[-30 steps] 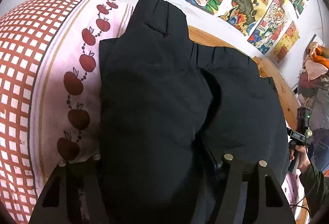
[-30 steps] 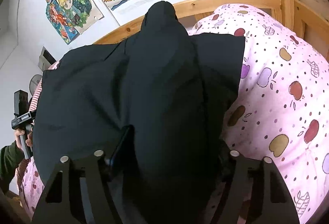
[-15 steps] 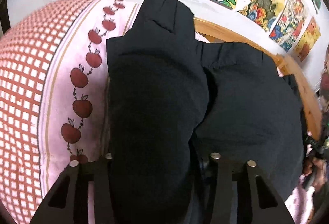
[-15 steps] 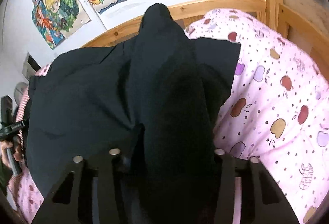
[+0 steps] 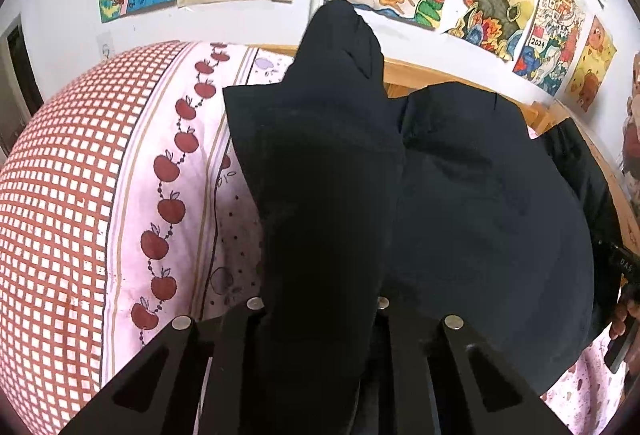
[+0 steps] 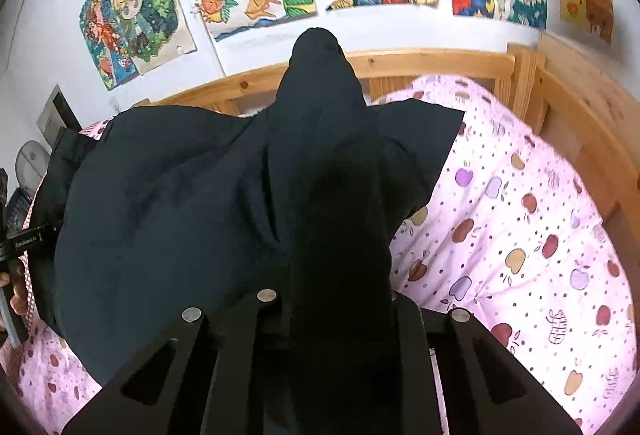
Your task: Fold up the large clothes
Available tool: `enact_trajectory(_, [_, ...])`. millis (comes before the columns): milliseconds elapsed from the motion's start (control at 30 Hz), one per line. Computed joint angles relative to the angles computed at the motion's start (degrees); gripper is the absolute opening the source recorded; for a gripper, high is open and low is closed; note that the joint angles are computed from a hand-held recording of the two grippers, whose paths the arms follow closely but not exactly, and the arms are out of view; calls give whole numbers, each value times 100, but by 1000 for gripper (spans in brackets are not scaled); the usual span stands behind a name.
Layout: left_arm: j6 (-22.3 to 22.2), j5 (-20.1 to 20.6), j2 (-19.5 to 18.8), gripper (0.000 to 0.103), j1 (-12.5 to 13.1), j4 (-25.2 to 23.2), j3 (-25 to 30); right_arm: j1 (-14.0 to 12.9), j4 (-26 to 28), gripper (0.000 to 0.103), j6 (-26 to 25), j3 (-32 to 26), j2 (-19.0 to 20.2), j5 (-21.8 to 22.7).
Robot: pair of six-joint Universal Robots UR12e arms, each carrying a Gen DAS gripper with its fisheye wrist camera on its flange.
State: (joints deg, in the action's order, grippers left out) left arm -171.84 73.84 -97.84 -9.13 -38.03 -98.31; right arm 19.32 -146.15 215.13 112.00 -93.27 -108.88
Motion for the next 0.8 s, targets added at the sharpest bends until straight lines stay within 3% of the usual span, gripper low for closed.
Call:
enact_trajectory(267, [172,-389,236,15,117,175,-131,180,104,13,-196,-175,-74,-226])
enact_trajectory(800, [544,-708,787,14,267,-129,-376,628,578,13,-112,-363,-382,-548])
